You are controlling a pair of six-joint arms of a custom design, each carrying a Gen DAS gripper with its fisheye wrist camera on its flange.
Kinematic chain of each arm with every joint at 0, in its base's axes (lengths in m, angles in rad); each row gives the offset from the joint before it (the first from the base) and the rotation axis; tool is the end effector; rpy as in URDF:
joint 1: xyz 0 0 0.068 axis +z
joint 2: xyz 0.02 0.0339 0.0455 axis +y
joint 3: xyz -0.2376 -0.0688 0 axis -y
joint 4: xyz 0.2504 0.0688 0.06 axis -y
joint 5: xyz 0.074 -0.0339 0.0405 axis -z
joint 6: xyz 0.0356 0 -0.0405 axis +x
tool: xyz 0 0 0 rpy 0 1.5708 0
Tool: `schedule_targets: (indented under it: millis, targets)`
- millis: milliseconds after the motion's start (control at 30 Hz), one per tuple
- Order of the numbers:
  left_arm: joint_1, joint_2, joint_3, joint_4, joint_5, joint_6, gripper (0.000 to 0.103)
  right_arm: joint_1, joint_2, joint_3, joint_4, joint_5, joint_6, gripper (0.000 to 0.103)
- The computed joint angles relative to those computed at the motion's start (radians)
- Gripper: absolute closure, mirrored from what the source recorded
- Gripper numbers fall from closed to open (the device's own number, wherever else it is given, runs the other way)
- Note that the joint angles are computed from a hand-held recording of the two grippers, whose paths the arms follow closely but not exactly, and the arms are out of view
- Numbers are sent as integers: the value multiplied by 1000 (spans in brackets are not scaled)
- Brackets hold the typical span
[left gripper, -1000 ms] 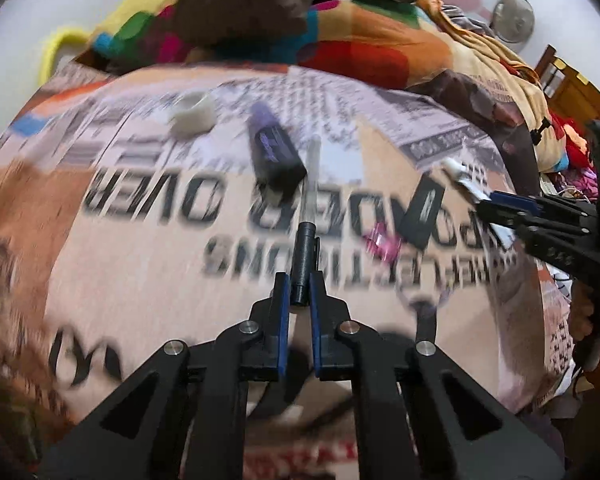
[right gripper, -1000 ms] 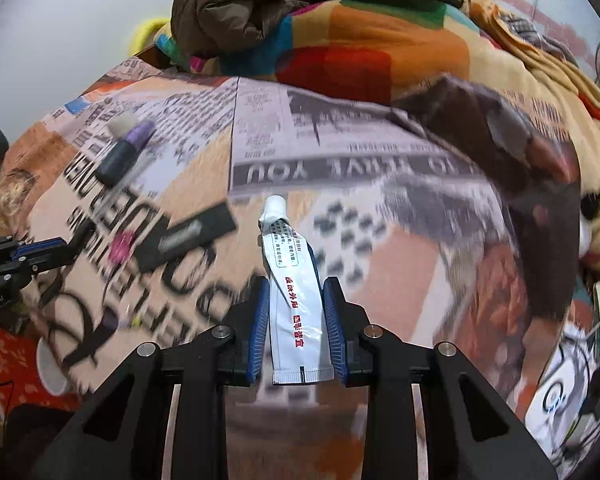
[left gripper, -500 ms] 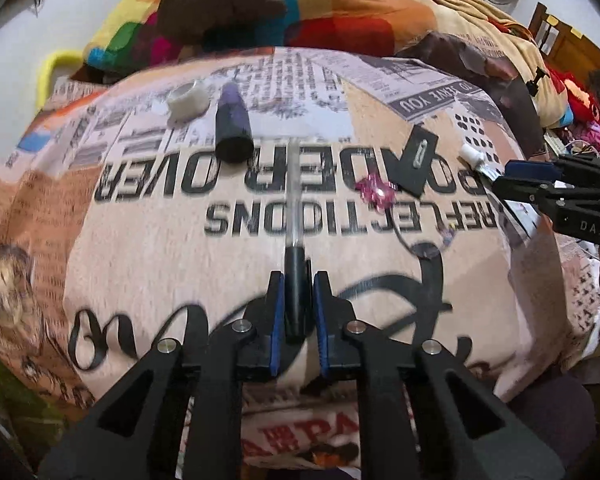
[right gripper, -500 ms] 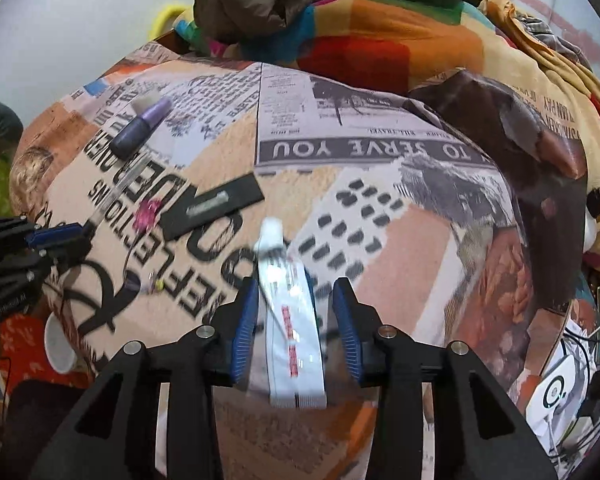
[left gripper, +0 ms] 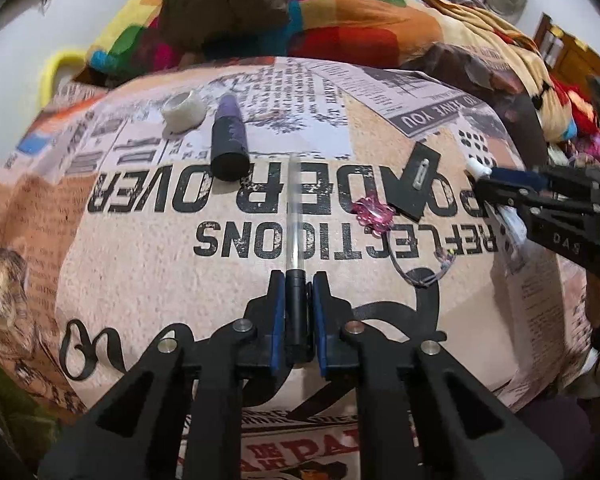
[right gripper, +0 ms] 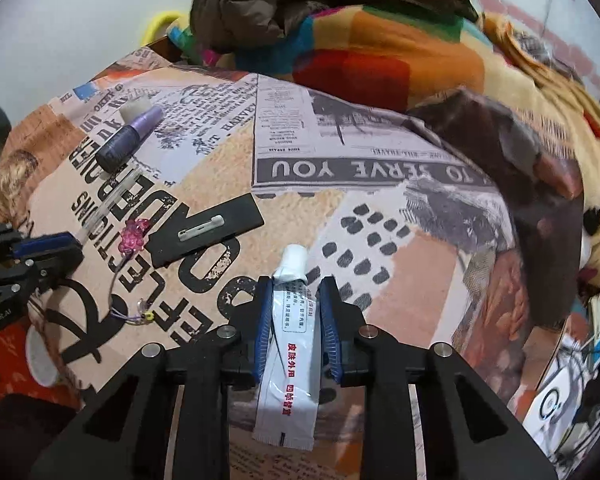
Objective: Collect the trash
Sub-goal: 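Carry the straw and ointment tube over the white bin with both grippers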
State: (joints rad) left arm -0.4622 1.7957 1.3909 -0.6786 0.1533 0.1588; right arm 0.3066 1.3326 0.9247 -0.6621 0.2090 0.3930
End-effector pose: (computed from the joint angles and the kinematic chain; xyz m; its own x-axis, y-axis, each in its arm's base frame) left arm 0.3358 -0.1734 0.2052 -0.7011 0.5239 -0.4838 0.6234 0.7797 -0.0592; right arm 0.2595 0.0744 0.2047 -0.8492 0.1241 -0.5132 0.1353 0.9907 0.0157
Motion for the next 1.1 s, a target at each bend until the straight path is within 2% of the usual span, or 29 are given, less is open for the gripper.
schedule_targets:
  millis: [133,300,600,867,1100]
  targets:
    - [2,-4,8,-30,2,-35,91,-10,-36,-4,-29,-48,47,82]
    - [16,-102,-46,-38,17,-56,91,35,-115,8,-101,-15,90,82]
    - [99,-300,-39,-140,63,-48,91,177,-170,194,-270,102,162,82]
    - [235,-464,-8,-239,132,-4,91,386,-75,452,-391,260,250,82]
    - [463,-557,35,-345,258,98,91,552,71,670,-446,361,284,82]
